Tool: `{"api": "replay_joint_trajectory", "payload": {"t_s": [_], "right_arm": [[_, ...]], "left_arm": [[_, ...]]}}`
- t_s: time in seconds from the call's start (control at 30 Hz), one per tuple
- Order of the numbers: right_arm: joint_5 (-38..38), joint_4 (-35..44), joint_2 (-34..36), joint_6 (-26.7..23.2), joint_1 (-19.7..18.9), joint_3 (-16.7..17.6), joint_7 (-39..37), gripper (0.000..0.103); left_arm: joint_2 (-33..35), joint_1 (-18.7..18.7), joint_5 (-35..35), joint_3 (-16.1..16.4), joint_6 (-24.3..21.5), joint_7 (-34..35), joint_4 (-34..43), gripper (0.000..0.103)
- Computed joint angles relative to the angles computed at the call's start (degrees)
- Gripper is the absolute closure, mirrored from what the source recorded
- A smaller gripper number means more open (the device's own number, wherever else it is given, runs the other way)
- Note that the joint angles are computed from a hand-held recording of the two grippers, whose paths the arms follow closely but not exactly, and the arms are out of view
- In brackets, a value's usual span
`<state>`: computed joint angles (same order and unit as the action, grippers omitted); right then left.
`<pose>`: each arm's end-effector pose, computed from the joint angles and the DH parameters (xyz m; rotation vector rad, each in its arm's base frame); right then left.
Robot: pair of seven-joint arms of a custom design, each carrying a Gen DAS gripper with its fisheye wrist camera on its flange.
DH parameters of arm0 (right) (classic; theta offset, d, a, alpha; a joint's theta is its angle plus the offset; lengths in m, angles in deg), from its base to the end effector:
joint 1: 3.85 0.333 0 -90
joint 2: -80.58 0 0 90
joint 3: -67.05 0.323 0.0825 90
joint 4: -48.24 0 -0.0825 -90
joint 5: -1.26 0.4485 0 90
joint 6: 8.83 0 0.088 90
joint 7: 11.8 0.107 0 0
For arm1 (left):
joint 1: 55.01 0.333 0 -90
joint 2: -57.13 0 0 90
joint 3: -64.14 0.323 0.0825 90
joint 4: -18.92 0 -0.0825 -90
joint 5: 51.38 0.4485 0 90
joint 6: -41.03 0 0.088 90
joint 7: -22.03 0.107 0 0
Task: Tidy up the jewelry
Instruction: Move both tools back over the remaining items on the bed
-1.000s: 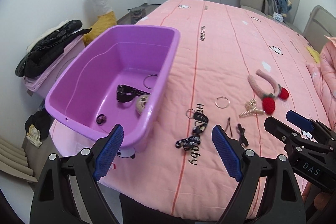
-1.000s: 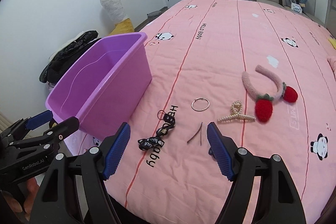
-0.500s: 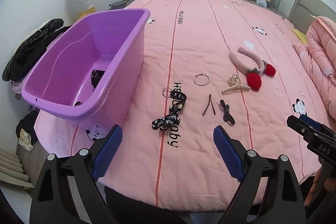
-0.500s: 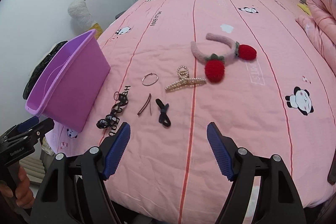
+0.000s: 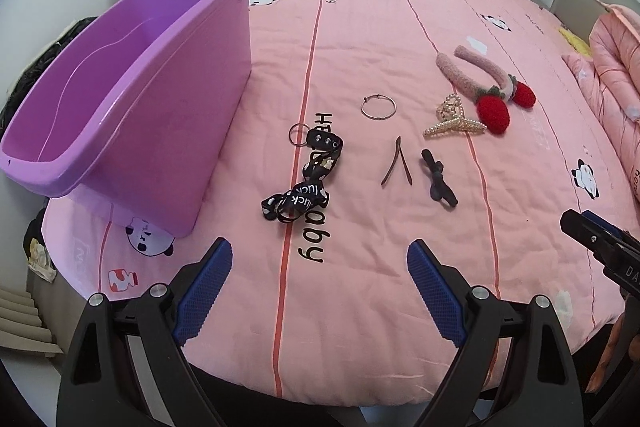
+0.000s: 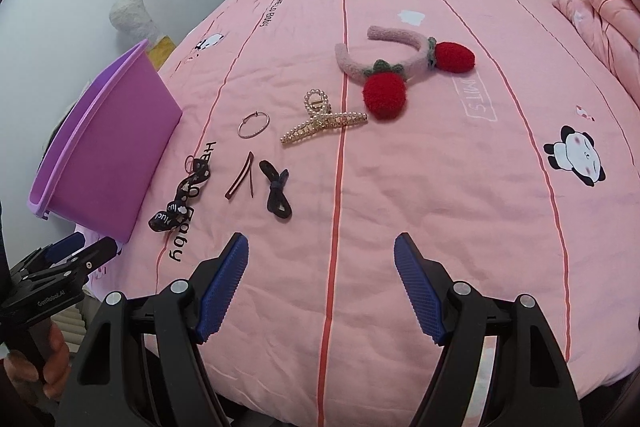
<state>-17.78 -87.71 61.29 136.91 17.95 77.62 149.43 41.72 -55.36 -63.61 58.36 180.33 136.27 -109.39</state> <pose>0.4507 0.2948 0.4829 -1.3877 2.1975 -0.3382 0.5620 -0.0637 0.5103 -1.5451 2.3391 -0.5551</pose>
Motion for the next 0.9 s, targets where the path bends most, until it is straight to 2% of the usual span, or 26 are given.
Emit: {"api": "replay_joint_trajectory", "payload": {"t_s": [0.33, 0.9], "right_arm": [[1.8, 1.7, 5.8, 4.0, 0.0, -1.4, -2.6, 0.031], [-0.5, 5.2, 12.0, 6.1, -4.9, -4.6, -2.6, 0.031]], "left_arm": [[6.0, 0.3, 3.7, -1.0, 2.0, -3.3, 2.5, 0.015], [15.6, -0.8, 7.2, -1.2, 3.9, -9.7, 8.9, 0.016]]}}
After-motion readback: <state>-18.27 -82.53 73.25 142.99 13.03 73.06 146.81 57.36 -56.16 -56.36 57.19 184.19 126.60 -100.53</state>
